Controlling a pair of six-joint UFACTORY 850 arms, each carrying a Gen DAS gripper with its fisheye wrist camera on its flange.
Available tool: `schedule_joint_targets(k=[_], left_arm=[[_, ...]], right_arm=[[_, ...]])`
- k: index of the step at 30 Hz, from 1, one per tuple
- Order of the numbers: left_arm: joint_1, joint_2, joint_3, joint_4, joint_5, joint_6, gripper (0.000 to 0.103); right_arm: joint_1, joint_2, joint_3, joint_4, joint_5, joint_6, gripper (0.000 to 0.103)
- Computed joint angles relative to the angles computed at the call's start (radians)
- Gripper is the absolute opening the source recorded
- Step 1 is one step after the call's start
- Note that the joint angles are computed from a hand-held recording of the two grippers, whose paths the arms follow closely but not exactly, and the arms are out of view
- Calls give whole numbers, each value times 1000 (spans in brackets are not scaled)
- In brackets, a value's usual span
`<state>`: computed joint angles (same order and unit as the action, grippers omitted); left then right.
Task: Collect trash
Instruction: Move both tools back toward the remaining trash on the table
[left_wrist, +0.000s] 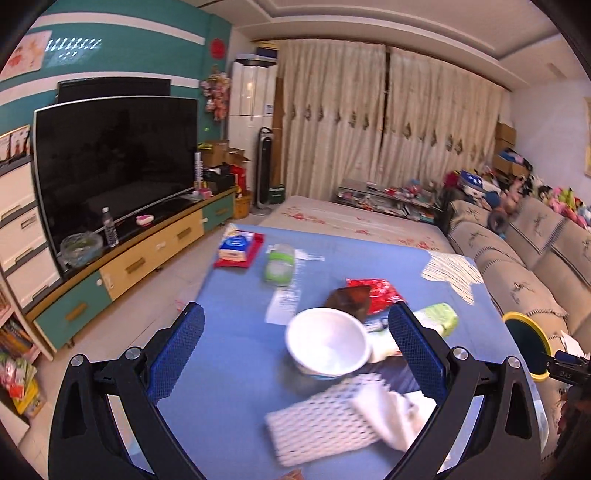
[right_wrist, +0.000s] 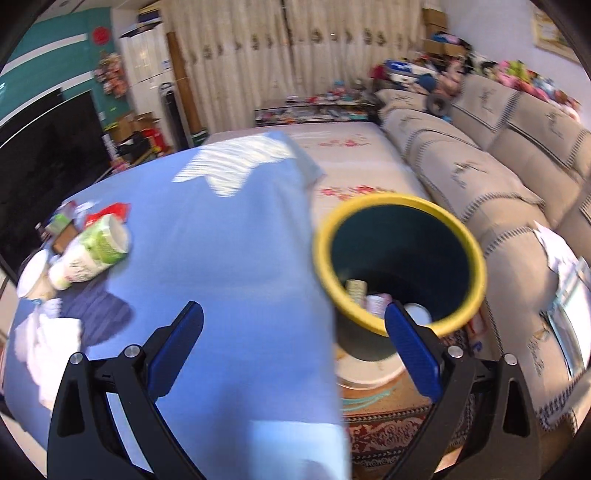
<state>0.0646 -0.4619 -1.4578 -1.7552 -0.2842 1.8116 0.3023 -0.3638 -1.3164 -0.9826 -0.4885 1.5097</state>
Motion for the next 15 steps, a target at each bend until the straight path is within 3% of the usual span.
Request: schedule_joint_targets(k=[4, 9, 11, 15], left_arm=[[61, 1, 19, -40, -44, 38, 98], [107, -25, 13, 44, -58, -39, 98], [117, -34, 9, 82, -57, -81, 98], [140, -51, 0, 88, -62, -97, 98]], right_arm=[[35, -120, -183, 181, 47, -292, 94], [53, -288, -438, 451, 10, -644, 94], [65, -348, -538, 486, -43, -687, 94], [98, -421, -664, 535, -47, -807, 94]])
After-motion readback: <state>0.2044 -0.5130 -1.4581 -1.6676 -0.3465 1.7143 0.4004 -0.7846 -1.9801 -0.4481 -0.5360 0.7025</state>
